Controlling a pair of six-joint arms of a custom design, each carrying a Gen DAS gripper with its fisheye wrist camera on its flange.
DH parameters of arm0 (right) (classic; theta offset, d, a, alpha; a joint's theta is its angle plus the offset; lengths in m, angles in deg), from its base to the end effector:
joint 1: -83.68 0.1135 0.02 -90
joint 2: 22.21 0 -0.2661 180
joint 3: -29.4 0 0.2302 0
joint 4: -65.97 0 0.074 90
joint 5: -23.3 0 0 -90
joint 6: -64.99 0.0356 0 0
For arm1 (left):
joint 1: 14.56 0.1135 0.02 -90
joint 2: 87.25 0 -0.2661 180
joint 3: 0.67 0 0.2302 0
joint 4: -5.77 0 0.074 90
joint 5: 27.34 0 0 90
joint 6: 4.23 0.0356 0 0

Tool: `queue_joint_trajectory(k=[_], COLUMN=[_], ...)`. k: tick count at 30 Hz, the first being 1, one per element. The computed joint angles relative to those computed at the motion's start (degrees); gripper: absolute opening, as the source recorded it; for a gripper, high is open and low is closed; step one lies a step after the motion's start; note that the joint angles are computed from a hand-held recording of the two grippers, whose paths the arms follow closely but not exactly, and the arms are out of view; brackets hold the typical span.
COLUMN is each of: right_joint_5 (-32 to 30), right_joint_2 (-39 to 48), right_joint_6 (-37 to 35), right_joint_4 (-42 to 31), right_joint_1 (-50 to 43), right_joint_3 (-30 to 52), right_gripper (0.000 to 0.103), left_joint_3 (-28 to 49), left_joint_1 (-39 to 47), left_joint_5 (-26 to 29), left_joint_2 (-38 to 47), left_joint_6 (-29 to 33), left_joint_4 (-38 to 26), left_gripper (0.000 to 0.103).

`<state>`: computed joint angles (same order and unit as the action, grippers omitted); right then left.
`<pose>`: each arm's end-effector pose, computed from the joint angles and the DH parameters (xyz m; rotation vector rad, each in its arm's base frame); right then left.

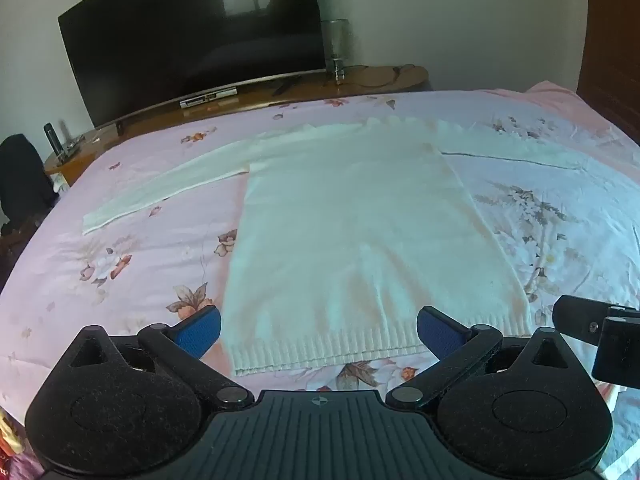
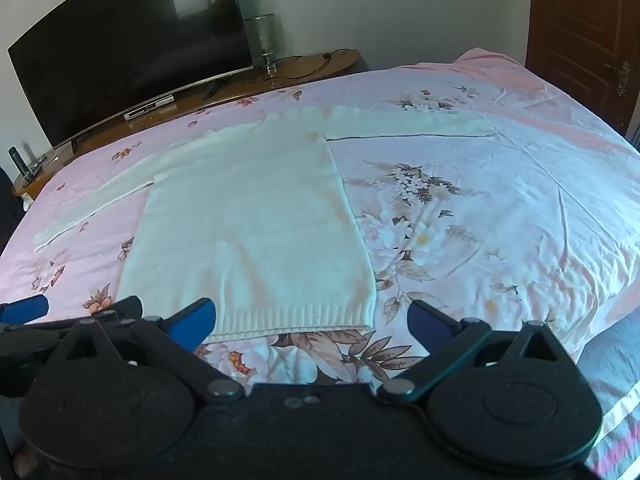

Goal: Fold small clothes

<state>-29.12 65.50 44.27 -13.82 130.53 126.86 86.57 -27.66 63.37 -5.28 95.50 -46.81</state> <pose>0.2013 0.1830 0.3223 0.6098 2.3342 -0.0738 0.2788 -0.0653 0.3176 0.4801 2.3483 -0.0424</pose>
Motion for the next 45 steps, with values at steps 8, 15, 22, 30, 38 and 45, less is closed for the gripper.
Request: queue_joint_trajectory(k=[8, 15, 22, 30, 38, 45], right_joint_5=[0.5, 0.4, 0.2, 0.3, 0.3, 0.4], right_joint_2=[0.3, 0.7, 1.4, 1.8, 1.8, 2.1], right_joint_6=[0.1, -0.4, -1.0, -0.9, -1.0, -0.9], right_joint_4=[-0.1, 0.3, 0.1, -0.6, -0.5, -0.5], right_joint_1=[0.3, 0.0, 0.0, 0.0, 0.0, 0.0], right_joint_3=[0.3, 0.4, 1.4, 2.1, 2.1, 2.5], right_gripper=[0.102, 0.102, 0.102, 0.102, 0.102, 0.102], left_joint_3=[-0.7, -1.1, -1.4, -0.5, -0.4, -0.1], left_joint_1=[0.0, 0.4, -0.4, 0.1, 0.0, 0.2], left_joint_5=[-1.1, -0.8, -1.4, -0.8, -0.9, -0.6], left_joint_2=[0.1, 0.0, -0.1, 0.3, 0.2, 0.5], left_joint_6=[-1.4, -1.1, -1.5, -1.3, -1.3, -1.2], left_joint_4=[1.4, 1.6, 1.8, 1.1, 0.8, 0.5], left_gripper=[0.103, 0.103, 0.103, 0.103, 0.103, 0.103])
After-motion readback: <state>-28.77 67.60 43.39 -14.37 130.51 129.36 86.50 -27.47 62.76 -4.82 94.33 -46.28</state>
